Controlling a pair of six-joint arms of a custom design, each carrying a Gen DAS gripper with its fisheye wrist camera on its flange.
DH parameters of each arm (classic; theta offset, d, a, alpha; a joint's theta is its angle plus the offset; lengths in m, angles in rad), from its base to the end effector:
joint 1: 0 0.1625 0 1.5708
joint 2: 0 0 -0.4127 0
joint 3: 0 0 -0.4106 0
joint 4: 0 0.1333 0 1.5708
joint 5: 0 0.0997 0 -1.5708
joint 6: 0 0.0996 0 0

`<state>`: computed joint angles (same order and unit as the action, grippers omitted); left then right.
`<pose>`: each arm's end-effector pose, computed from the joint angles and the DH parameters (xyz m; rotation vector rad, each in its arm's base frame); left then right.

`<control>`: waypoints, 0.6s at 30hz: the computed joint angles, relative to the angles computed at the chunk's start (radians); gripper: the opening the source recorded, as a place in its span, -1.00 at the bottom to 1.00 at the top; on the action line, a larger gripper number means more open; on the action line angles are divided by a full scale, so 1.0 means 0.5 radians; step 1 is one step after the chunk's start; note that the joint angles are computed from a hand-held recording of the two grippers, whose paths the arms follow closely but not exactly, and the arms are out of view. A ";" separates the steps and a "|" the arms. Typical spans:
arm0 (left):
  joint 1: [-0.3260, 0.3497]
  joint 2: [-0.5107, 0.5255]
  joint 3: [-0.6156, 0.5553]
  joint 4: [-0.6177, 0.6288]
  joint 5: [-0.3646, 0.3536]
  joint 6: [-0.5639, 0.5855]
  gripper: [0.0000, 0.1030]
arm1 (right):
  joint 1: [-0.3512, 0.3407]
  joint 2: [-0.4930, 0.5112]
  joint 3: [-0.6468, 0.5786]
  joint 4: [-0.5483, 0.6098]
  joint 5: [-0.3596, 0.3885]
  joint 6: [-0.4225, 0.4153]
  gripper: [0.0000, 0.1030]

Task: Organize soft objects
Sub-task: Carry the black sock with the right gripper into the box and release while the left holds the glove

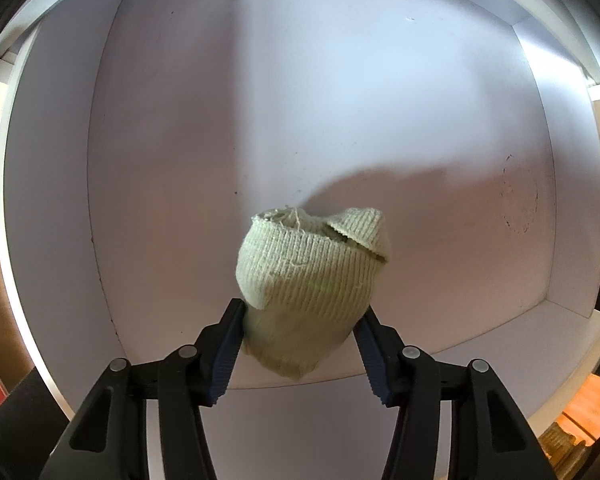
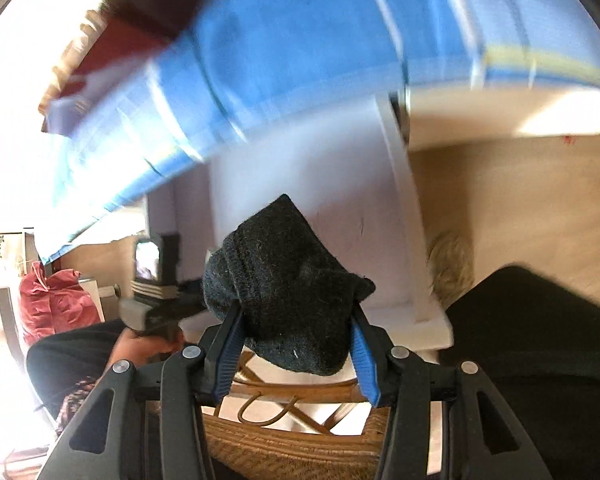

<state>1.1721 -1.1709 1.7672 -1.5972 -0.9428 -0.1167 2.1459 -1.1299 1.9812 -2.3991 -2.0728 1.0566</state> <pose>-0.0332 -0.5729 0.1904 0.5537 2.3040 0.4729 0.3677 -0.4104 0.1373 -0.6454 -2.6625 0.4900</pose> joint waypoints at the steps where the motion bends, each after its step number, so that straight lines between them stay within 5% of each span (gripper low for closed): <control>1: 0.001 0.001 -0.003 0.001 -0.003 -0.003 0.07 | 0.015 -0.021 -0.046 0.055 -0.037 -0.017 -0.05; 8: 0.014 0.013 0.000 -0.018 -0.009 -0.005 0.07 | 0.131 0.013 -0.503 0.458 -0.347 -0.124 -0.05; 18: 0.017 0.013 0.001 -0.014 -0.009 -0.005 0.07 | 0.066 0.372 -1.183 0.845 -0.593 -0.290 -0.05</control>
